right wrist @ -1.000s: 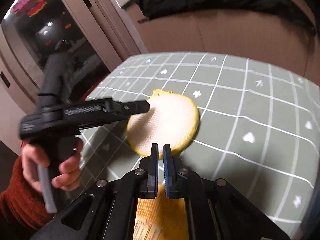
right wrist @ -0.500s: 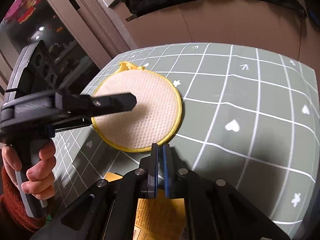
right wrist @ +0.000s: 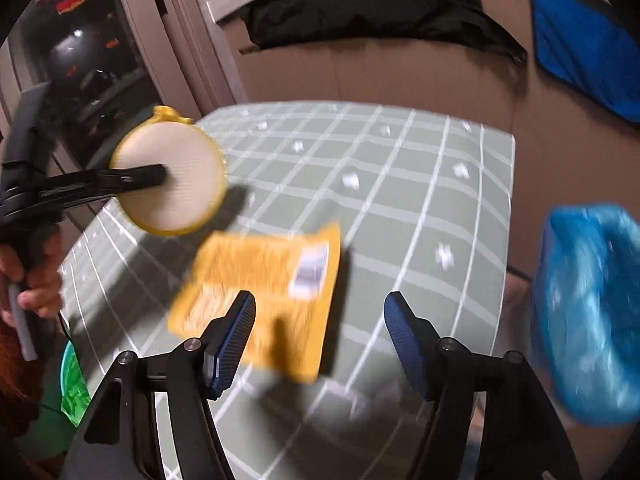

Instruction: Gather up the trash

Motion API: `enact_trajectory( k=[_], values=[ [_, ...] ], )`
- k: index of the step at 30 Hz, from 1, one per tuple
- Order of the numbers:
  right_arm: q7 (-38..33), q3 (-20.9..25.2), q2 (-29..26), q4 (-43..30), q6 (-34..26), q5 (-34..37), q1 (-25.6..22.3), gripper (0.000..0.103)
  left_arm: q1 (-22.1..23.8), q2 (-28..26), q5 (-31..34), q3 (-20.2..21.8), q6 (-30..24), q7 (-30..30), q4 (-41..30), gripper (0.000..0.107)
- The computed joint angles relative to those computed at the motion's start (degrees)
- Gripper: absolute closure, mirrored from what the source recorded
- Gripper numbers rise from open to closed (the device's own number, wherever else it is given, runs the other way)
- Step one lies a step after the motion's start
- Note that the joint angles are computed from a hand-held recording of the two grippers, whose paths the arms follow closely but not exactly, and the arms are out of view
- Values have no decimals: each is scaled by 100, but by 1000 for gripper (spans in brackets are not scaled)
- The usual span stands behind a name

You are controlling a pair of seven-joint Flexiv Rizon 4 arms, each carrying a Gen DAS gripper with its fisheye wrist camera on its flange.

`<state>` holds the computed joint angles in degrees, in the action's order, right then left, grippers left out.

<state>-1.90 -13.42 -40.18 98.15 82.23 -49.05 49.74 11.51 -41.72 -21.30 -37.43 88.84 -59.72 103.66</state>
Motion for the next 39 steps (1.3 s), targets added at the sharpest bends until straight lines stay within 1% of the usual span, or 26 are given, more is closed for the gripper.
enact_trajectory(
  k=[2,3,4,5,6,7,8,9,10,11,12,14,18,20,24,26,27,29,30,31,32,33,34,36,38,39],
  values=[
    [40,99,-76,-40,-106,116,-18,43,306,96,39,-260,302,-35,424,93],
    [27,223,-150,-119,-205,244,-73,49,470,130,95,-382,450,-108,614,93],
    [73,221,-199,-161,-209,287,-65,50,610,152,163,-484,567,-190,758,93],
    [260,35,-214,-170,-219,158,64,51,742,161,228,-579,675,-280,880,93],
    [184,36,-261,-277,-334,191,94,57,889,160,305,-689,774,-362,1005,93],
    [6,205,-318,-409,-442,242,-9,68,1026,154,380,-787,858,-448,1116,93],
    [-207,371,-404,-598,-620,307,-92,75,1140,145,453,-859,914,-531,1199,93],
    [-527,559,-500,-858,-1019,387,-158,90,1235,133,526,-910,953,-608,1258,93],
    [-718,668,-550,-992,-1210,431,-200,95,1319,124,593,-953,984,-692,1310,93],
    [-825,742,-583,-1078,-1228,462,-235,97,1399,111,660,-995,1008,-773,1350,93],
    [-854,779,-598,-1121,-1088,492,-276,99,1505,104,739,-1057,1040,-846,1400,93],
    [-791,654,-527,-1110,-947,451,-204,100,1643,114,918,-1121,1143,-974,1470,93],
    [-178,42,-125,-840,-647,-147,138,101,1900,136,1350,-1283,1504,-1231,1614,93],
    [81,-96,30,-787,-607,-465,201,101,2079,133,1596,-1449,1659,-1365,1703,93],
    [709,-370,451,-592,-686,-1396,367,101,2143,207,1966,-1524,1758,-1619,1710,93],
    [676,-237,521,-631,-837,-1535,293,101,2197,188,2141,-1603,1713,-1735,1675,93],
    [736,-171,568,-580,-788,-1615,227,101,2185,195,2210,-1587,1702,-1799,1659,93],
    [1187,-153,592,-467,-417,-1926,83,99,2127,218,2337,-1502,1660,-1920,1624,93],
    [1137,36,540,-425,-298,-1802,-81,89,2083,226,2394,-1432,1634,-1978,1600,93],
    [992,271,490,-413,-363,-1613,-219,64,2036,248,2447,-1348,1632,-2047,1587,93],
    [931,477,408,-386,-403,-1446,-342,51,1985,272,2491,-1251,1624,-2119,1564,93],
    [1047,496,340,-338,-343,-1449,-364,42,1928,292,2518,-1148,1591,-2183,1530,93],
    [1050,574,266,-322,-333,-1357,-407,42,1923,280,2549,-1110,1508,-2213,1497,93],
    [930,805,66,-332,-349,-949,-503,45,2077,130,2623,-1287,1299,-2157,1465,93],
    [1213,608,-42,-248,-67,-830,-380,48,2351,-172,2626,-1680,917,-1959,1431,93],
    [1474,393,-80,-176,198,-832,-267,50,2418,-292,2547,-1808,743,-1862,1418,93]
  ],
)
